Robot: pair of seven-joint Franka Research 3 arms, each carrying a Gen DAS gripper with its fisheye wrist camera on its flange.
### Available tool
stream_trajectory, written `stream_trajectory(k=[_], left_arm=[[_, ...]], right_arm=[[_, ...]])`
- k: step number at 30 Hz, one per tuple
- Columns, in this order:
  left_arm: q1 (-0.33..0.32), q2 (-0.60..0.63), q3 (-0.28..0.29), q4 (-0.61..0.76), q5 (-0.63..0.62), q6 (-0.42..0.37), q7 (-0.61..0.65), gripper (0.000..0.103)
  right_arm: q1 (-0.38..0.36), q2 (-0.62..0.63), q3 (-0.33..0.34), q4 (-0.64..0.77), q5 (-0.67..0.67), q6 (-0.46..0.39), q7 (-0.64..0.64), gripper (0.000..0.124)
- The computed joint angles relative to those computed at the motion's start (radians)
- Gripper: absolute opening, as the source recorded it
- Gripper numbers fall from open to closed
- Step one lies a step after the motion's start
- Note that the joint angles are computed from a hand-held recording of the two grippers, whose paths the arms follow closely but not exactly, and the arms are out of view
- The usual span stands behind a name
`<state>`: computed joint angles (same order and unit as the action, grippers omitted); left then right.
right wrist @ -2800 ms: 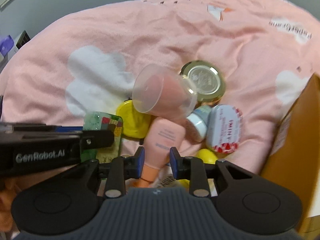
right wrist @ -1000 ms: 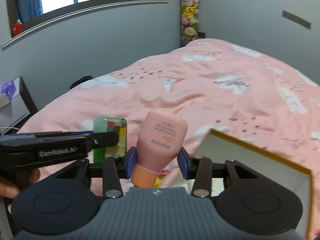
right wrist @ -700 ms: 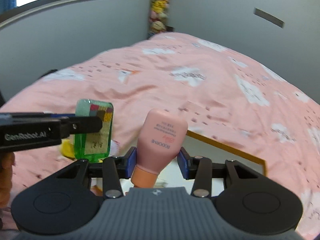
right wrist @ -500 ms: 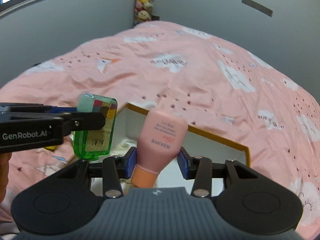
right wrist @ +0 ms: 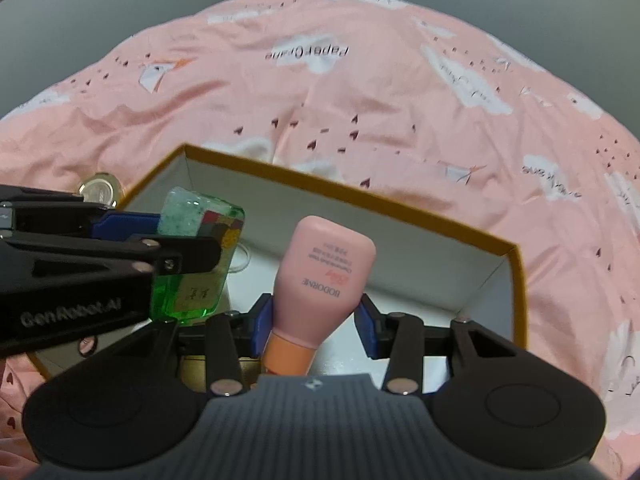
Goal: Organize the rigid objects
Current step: 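Carry the green bottle and pink tube over the orange box with both tools, then release the green bottle with the left tool while the right lowers the pink tube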
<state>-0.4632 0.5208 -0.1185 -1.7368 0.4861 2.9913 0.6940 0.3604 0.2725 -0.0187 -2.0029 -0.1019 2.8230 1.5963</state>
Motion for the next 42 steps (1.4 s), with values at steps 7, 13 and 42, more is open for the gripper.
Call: stream_trajectory(k=[7, 13, 42], left_arm=[[0.004, 0.045, -0.022, 0.077, -0.009, -0.092, 0.063, 0.032], [0.003, 0.077, -0.033, 0.126, -0.027, -0.186, 0.086, 0.032], [-0.1, -0.111, 0.198, -0.084, 0.463, -0.018, -0.562, 0.065]], right_arm=[[-0.016, 0.067, 0.013, 0.067, 0.054, -0.062, -0.02, 0.043], [-0.008, 0.084, 0.003, 0.083, 0.053, -0.09, -0.022, 0.043], [0.023, 0.161, -0.009, 0.233, -0.01, -0.265, 0.054, 0.044]])
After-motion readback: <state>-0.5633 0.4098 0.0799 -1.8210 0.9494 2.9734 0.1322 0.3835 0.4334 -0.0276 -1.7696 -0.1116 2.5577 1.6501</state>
